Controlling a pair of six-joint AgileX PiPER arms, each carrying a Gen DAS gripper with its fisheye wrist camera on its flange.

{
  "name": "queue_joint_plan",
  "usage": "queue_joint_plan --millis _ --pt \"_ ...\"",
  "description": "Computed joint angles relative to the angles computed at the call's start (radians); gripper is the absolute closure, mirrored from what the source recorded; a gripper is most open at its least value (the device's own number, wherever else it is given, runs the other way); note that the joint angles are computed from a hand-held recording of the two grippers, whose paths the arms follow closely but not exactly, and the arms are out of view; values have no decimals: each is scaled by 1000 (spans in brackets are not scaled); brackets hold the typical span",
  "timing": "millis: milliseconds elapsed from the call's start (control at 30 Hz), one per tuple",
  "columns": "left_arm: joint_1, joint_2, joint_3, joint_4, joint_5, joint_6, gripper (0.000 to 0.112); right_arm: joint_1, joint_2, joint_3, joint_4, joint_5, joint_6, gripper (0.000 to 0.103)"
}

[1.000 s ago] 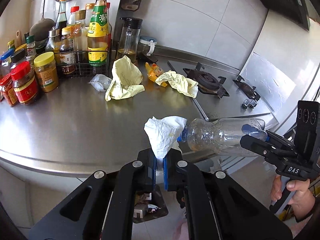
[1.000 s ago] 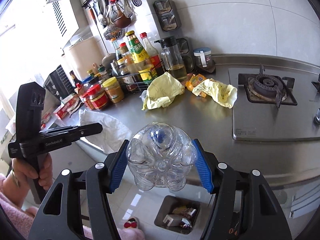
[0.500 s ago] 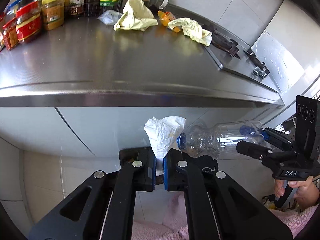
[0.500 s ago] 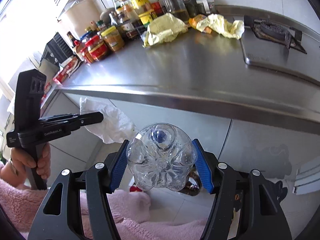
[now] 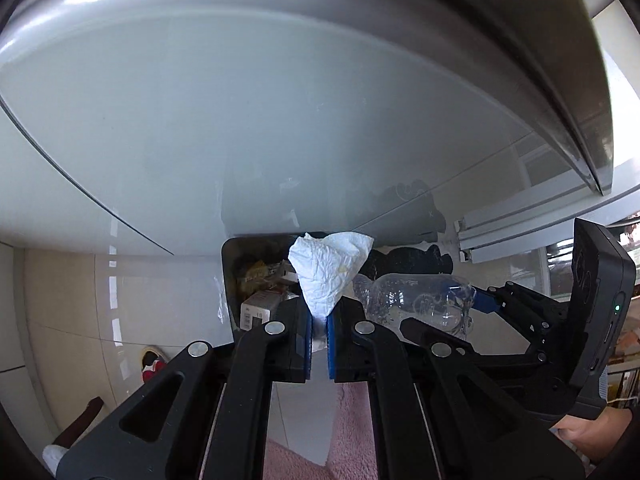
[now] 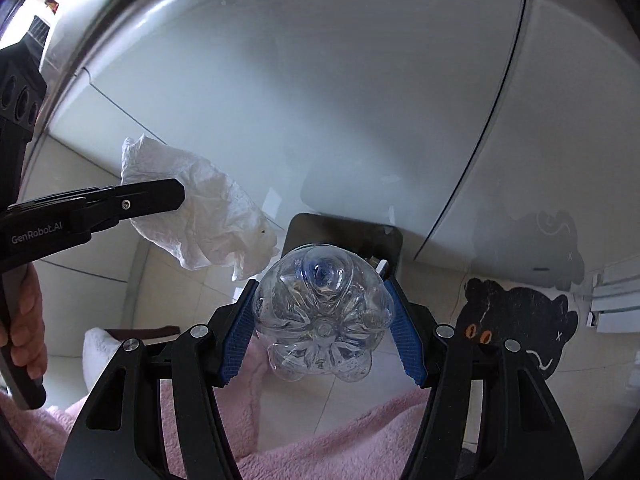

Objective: Collect trash
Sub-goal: 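Carry tissue and bottle down over the bin and open both tools, then raise both tools back above the counter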

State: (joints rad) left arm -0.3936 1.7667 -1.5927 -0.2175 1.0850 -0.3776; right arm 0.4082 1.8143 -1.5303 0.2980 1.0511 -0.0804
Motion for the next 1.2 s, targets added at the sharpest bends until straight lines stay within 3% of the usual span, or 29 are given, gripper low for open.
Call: queue_joint_plan --millis 300,600,667,733,967,1067,1200 --pt "17 139 26 -58 -58 81 108 34 118 54 -52 -98 46 40" --pt "26 208 12 -77 -65 100 106 61 189 5 -59 -97 29 39" --pt "32 214 8 -93 -56 102 86 60 191 2 -53 -91 29 39" --pt "37 212 20 -95 -62 111 80 61 189 -2 -61 -84 33 39" --pt "43 188 19 -66 -46 92 56 53 149 26 -95 -77 29 14" --pt "47 177 6 -77 -28 91 43 33 130 26 -92 -56 32 13" --pt "42 145 -21 -56 8 81 37 12 95 1 -92 -6 42 11"
